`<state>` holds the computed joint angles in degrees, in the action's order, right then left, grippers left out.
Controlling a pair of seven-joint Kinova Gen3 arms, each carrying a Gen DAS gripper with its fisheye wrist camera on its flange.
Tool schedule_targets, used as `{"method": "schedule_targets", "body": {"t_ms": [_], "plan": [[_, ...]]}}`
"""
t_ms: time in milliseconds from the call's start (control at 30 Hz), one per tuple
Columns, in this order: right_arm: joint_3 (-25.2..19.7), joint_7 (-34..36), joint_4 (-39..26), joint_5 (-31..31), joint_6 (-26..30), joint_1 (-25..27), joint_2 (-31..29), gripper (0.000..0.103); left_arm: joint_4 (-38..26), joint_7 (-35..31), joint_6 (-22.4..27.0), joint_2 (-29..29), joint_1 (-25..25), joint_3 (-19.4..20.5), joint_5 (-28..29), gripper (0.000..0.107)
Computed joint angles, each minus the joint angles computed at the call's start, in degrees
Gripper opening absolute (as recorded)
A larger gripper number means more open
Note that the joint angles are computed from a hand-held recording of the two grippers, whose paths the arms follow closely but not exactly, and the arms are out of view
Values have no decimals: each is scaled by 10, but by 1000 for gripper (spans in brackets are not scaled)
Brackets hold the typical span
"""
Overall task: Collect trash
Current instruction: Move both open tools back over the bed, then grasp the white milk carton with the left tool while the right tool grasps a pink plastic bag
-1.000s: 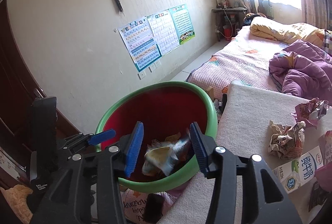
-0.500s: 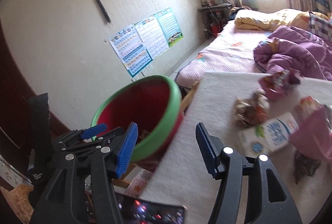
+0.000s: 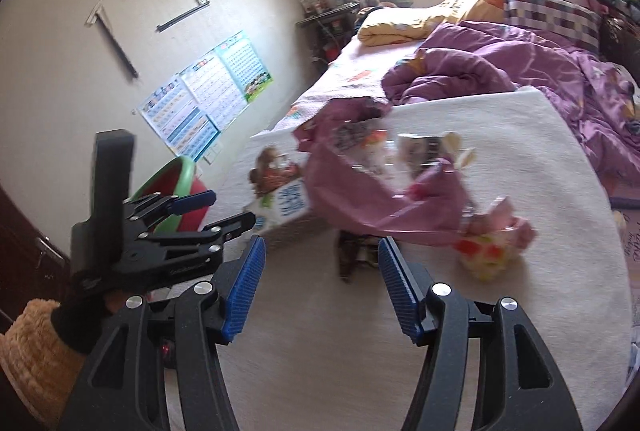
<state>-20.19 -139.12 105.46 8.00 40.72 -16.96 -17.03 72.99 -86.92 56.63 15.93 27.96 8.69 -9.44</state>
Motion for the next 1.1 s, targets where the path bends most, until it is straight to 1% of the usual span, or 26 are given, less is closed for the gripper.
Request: {"method": "schedule_targets", "body": {"t_ms": [67,133,200,267,367,433,467,533,633,767,867,967,1033,1100], "plan": [[30,24,18,-20,-1,-8,-20,58,-41,-1,29,32,8,3,-3,69],[60,56,33,-45,-4,-14,-35,58,-69,-2,46,50,9,3,11,73],[88,89,46,-70,-8,-18,-48,58,-113,-9,87,74,5,6,34,77],[109,122,54,-94,-14,-20,-56,58,-143,-8,119,92,8,3,47,77],[127,162,61,-124,-24,-20,-60,58,-159,0,143,106,40,-11,21,77],[139,189,63,-144,-27,-22,-60,58,-152,9,145,106,56,-18,5,75],[151,207,64,-156,-29,-27,-59,58,-145,17,144,103,63,-21,-2,72],[160,233,64,-175,-32,-30,-56,58,-137,29,144,96,66,-21,-3,61],[165,263,55,-196,-32,-30,-45,58,-102,61,134,70,69,-22,-6,53],[169,305,35,-211,-25,-28,-26,58,-45,132,118,29,65,-15,9,53],[176,352,-11,-212,14,-36,11,59,-3,190,103,1,82,-7,-14,53],[155,387,-44,-199,28,-25,40,61,17,231,92,-15,81,3,-19,55],[136,397,-69,-177,45,-20,63,63,22,257,86,-19,83,6,-31,61],[122,402,-83,-160,51,-19,80,63,22,278,85,-19,88,8,-49,62]]}}
